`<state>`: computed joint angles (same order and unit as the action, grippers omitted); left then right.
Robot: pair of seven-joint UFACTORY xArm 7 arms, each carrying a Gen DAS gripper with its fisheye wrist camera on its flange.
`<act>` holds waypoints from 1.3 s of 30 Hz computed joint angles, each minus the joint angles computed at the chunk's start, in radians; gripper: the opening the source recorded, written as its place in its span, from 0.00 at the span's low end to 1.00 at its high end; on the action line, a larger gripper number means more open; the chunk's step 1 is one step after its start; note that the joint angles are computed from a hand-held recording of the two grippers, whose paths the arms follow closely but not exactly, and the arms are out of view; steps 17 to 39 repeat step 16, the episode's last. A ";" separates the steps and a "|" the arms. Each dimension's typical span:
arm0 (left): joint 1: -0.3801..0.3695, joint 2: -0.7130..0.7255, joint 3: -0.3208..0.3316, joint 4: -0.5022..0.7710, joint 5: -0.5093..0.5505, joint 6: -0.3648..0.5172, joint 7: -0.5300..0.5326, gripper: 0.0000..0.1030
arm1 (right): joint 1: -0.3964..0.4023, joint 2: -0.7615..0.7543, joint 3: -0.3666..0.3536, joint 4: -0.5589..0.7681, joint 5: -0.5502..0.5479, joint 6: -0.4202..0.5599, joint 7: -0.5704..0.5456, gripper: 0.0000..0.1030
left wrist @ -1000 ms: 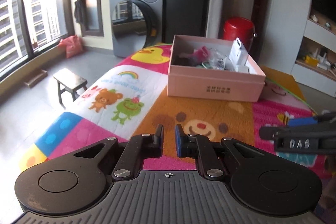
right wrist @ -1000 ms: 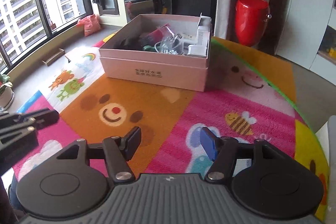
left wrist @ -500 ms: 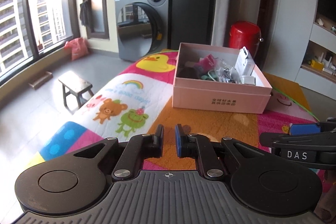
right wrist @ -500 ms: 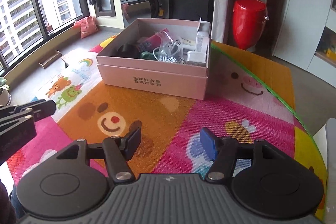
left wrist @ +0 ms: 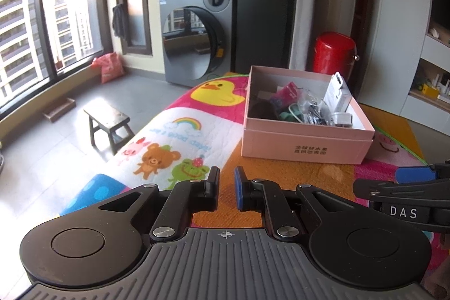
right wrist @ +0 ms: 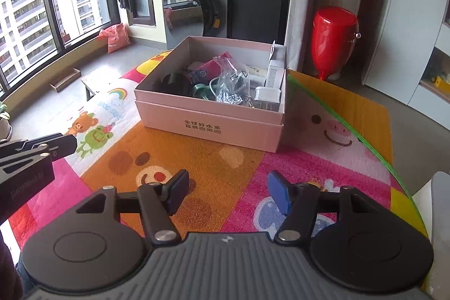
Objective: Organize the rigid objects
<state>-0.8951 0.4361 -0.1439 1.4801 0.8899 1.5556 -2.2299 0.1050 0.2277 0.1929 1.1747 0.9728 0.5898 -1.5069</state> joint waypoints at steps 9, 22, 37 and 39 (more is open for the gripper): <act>0.019 -0.018 0.000 -0.023 0.009 -0.016 0.017 0.13 | 0.009 0.015 0.011 0.008 -0.026 -0.023 0.031 0.61; 0.015 -0.002 0.001 -0.019 0.040 -0.017 0.048 0.15 | 0.005 0.026 0.016 0.015 -0.034 -0.044 0.046 0.61; 0.015 -0.002 0.001 -0.019 0.040 -0.017 0.048 0.15 | 0.005 0.026 0.016 0.015 -0.034 -0.044 0.046 0.61; 0.015 -0.002 0.001 -0.019 0.040 -0.017 0.048 0.15 | 0.005 0.026 0.016 0.015 -0.034 -0.044 0.046 0.61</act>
